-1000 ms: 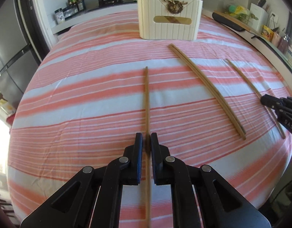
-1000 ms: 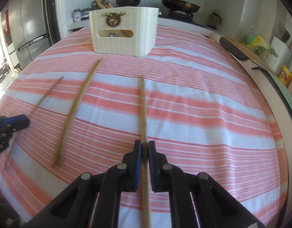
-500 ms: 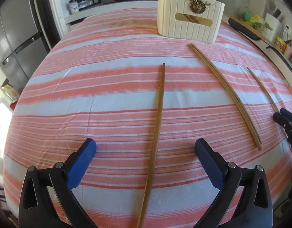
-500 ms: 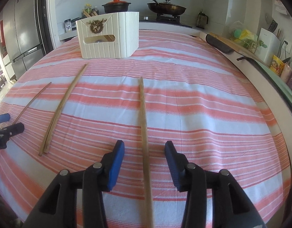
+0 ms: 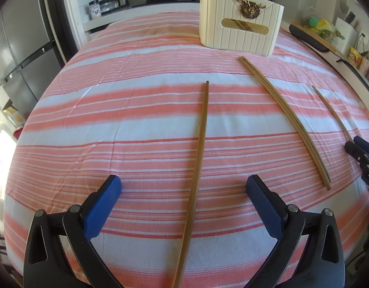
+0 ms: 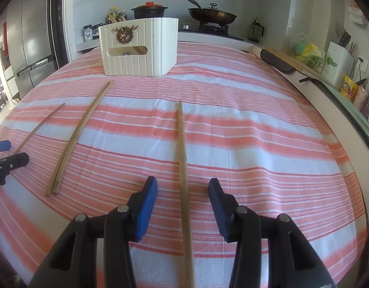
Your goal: Organize utensils
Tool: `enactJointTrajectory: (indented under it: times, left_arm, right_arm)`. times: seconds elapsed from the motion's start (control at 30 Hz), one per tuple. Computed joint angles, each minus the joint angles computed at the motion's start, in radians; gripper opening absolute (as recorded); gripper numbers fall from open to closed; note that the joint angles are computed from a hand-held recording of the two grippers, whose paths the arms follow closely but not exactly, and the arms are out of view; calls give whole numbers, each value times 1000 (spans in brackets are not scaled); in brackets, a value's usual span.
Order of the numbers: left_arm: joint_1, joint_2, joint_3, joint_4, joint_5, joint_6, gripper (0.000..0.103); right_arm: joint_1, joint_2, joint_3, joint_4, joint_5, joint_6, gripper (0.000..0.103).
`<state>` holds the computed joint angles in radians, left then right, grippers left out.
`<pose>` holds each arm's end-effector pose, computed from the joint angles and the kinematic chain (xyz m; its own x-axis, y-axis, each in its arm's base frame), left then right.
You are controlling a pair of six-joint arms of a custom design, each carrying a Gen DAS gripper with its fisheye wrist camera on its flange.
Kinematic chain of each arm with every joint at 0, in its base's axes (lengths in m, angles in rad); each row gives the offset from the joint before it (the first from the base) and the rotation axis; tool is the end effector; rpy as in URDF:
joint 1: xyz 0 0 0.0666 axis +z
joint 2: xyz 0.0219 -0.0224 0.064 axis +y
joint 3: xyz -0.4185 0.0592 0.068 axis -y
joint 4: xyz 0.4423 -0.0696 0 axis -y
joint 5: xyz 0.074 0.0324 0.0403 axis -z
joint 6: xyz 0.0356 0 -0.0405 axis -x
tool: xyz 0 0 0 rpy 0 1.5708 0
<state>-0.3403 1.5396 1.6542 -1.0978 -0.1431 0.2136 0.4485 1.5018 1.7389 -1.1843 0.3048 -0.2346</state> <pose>0.5451 -0.1880 0.5106 -0.8210 0.0681 -0.5669 0.0837 0.9965 -0.0015 0.5037 0.2301 0.5689 -0.7709 -0.1249 -0.6246 -0.0787 0.9918 -0.1012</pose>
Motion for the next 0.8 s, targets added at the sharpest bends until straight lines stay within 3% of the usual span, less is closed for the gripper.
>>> enactJointTrajectory:
  times: [0.17,0.27,0.43,0.53,0.7,0.8]
  left_arm:
    - [1,-1,0,-1,5,-1,102]
    - [11,3,15,-29,50,-28,102]
    - [53,33,94,-125,205,-122,102]
    - [67,81,169,-172,224,-167,102]
    - [67,204,331,-271,217,-279,98]
    - [67,288,440,-351,202,-300,83]
  right_arm:
    - [0,-1,-1,0,-4,-4,45]
    - [-10,3,10,-16,-39,-10,45]
    - [-69,57,126,-188,-232,33,51]
    - [-93,107,206,-282,-304,65,51]
    - [-110,248,397,-422,-341,158,51]
    - [-115,358,548,-494,-318,195,51]
